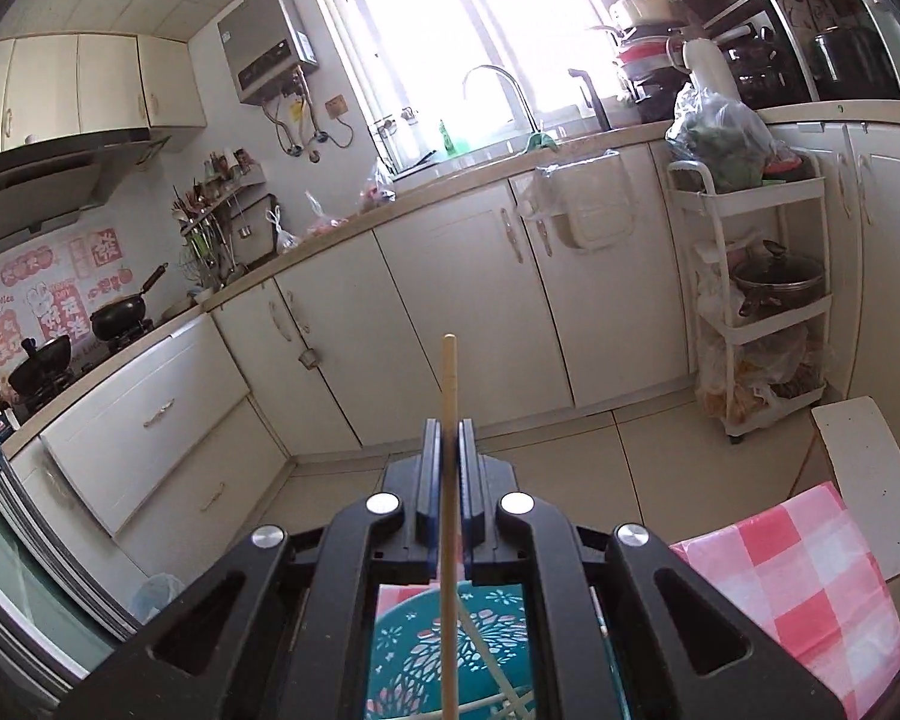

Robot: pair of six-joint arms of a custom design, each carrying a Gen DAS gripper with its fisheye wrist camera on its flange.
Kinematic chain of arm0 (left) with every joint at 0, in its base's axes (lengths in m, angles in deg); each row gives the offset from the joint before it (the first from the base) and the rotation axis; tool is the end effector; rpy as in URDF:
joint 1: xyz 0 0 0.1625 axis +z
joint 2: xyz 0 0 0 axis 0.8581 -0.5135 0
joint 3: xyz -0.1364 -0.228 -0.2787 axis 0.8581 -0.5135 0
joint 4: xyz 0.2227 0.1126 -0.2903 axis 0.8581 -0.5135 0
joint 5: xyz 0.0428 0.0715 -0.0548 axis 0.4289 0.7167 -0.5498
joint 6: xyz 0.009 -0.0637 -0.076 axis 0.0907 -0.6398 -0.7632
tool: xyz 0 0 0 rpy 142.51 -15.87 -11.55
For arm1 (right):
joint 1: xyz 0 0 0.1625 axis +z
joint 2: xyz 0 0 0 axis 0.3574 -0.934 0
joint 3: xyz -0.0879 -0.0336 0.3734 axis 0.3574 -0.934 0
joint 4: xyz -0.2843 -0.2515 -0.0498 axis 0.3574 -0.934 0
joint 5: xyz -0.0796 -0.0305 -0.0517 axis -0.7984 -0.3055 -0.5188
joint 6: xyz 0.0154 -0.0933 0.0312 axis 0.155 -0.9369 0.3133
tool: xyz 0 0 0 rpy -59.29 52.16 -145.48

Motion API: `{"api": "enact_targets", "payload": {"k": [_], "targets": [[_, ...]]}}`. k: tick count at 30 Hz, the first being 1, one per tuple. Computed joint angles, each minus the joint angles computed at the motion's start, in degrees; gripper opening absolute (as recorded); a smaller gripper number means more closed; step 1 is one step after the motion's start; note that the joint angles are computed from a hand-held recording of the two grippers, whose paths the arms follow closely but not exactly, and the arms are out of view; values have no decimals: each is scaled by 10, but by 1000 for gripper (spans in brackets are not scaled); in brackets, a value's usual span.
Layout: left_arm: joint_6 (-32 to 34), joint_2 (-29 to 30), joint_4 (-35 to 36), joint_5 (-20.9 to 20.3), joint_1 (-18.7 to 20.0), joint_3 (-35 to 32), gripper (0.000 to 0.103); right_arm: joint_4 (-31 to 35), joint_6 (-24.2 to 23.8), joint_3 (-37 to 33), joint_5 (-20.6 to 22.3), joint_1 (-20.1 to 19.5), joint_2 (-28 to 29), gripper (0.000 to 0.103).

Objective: Organize utensils

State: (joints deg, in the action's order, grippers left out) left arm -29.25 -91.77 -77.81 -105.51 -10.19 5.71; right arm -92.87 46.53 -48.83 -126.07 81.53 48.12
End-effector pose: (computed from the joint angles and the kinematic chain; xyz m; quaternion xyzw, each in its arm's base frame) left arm -0.2750 -0.6352 0.1753 -0.0234 0.8962 -0.3686 0.2459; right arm 0.2846 -0.7856 0.3399 0.1766 -0.8328 0.5047 0.1434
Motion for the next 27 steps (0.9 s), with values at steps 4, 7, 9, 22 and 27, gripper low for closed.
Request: {"api": "enact_targets", "payload": {"k": [4, 7, 9, 22, 27], "targets": [[3, 5, 5, 1, 0, -6, 81, -15, -35, 57, -3, -2, -23, 7], [0, 9, 16, 5, -1, -9, 81, -12, -43, 98, -3, -4, -48, 15], [-3, 9, 24, 17, -3, -9, 81, -28, -55, 146, 4, -3, -79, 19], [11, 20, 32, 97, -25, -3, 81, -119, -108, 564, 4, -17, -339, 37], [16, 23, 38, 109, -29, -2, 82, -54, -68, 624, -55, -41, -355, 37]]}}
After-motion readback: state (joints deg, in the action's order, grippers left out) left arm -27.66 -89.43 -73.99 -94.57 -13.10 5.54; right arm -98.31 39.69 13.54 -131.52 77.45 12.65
